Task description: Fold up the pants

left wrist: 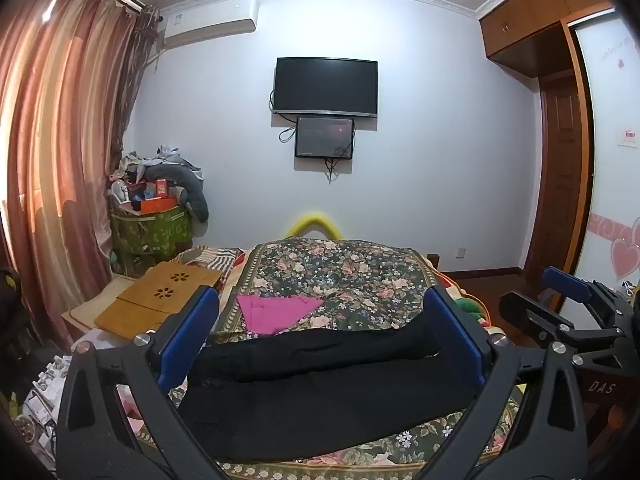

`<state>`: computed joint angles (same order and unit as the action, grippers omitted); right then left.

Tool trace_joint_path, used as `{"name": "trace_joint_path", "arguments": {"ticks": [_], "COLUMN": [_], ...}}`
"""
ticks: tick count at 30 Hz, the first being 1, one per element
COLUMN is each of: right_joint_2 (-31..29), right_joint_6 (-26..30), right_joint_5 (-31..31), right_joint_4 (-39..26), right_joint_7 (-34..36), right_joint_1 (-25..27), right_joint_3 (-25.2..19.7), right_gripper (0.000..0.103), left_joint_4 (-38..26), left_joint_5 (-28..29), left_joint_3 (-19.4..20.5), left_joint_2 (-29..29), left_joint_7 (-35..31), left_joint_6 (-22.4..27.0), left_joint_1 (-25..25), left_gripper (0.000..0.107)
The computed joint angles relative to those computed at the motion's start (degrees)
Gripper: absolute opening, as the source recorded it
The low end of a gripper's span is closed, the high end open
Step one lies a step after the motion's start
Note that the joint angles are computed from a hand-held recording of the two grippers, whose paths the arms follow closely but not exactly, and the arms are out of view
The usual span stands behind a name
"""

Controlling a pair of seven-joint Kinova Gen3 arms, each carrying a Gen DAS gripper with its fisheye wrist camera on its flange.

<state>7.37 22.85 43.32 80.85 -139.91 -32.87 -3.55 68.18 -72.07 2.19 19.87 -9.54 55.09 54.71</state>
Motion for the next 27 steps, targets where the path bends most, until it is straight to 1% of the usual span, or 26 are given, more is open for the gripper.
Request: {"name": "trace_joint_path", "arguments": {"ticks": [5, 7, 8, 9, 11, 15, 18, 27], "right_joint_2": [0.0, 0.0, 0.1, 0.1, 0.2, 0.3, 0.3, 0.3], "right_joint_6": [0.5, 0.4, 0.4, 0.4, 0.4, 0.4, 0.3, 0.2], "right_joint_5": [-1.1, -0.5, -0.3, 0.0, -0.9, -0.7, -1.3, -1.4], "right_joint_4": [-0.3, -0.2, -0.1, -0.1, -0.4, -0.5, -0.5, -0.4], "right_joint_7": [1.1, 0.5, 0.3, -0.1, 0.7, 0.5, 0.9, 1.0], "right_joint_1": [0.3, 0.0, -0.1, -0.1, 0.2, -0.1, 0.2, -0.1], "right_joint_3": [-0.3, 0.0, 0.0, 0.0, -0.2, 0.0, 0.1, 0.3], "right_gripper": [0.102, 0.102, 0.102, 0.103, 0.102, 0.103, 0.102, 0.102], "left_joint_4": [0.0, 0.1, 0.2, 0.5, 0.8, 0.8, -0.5, -0.1], "left_joint_5": [0.4, 0.5, 0.2, -1.0, -1.6, -2.3, -1.6, -1.8], "left_joint_3": [-0.1, -0.2, -0.2, -0.6, -0.4, -0.4, -0.1, -0.6], "left_joint_2": [-0.2, -0.3, -0.4, 0.2, 0.2, 0.7, 0.7, 0.8], "left_joint_7": [0.6, 0.8, 1.1, 1.0, 1.4, 2.2, 0.9, 1.9], "left_joint_6": [-0.3, -0.4, -0.4, 0.5, 0.3, 0.4, 1.1, 1.1], "left_joint_1": [-0.3, -0.6, -0.7, 0.3, 0.1, 0.1, 0.3, 0.7], "left_gripper": [0.103, 0.103, 0.103, 0.103, 0.103, 0.103, 0.103, 0.103]}}
